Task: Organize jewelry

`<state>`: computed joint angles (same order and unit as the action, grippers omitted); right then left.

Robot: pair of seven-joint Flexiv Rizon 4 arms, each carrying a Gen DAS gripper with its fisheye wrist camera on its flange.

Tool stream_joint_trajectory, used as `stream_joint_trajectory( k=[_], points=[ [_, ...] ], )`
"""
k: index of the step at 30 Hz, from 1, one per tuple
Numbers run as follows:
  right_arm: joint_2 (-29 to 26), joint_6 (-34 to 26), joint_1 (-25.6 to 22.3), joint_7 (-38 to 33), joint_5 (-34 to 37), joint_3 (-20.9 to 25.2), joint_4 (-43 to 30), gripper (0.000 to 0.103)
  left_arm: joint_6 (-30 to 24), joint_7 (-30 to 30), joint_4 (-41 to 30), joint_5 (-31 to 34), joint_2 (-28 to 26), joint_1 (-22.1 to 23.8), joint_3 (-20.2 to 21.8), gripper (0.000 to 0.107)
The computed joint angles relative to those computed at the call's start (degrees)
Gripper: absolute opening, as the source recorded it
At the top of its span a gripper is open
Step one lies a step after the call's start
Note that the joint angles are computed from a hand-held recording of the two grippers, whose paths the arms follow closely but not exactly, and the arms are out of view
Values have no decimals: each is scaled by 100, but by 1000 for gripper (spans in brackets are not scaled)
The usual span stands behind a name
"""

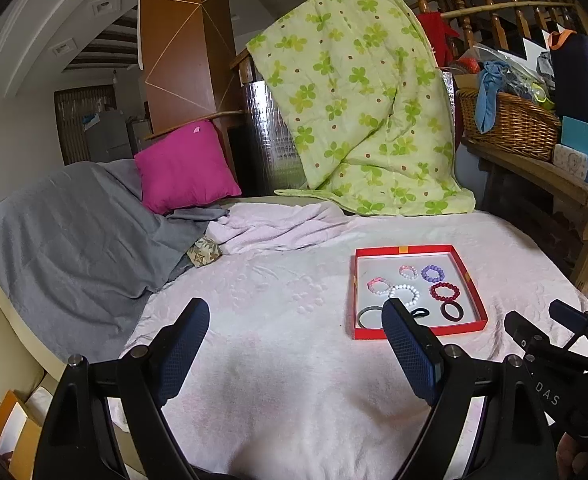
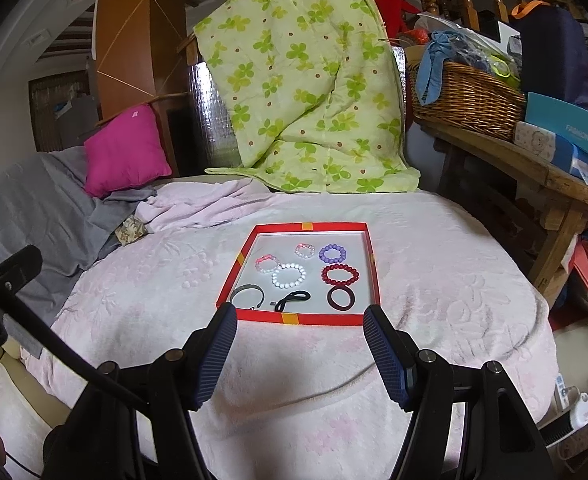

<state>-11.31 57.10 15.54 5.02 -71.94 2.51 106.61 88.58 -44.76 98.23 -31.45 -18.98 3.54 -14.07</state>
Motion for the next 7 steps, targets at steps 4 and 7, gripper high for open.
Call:
stream_joint_trajectory(
  k=[4, 7],
  points=[
    [-122, 173, -63, 4, -35, -81, -48, 69, -33, 16, -143, 52, -193, -37, -10, 88],
    [-213, 384, -171, 198, -198, -204, -36, 70, -151, -122, -391, 229, -448, -111, 97, 88]
  ],
)
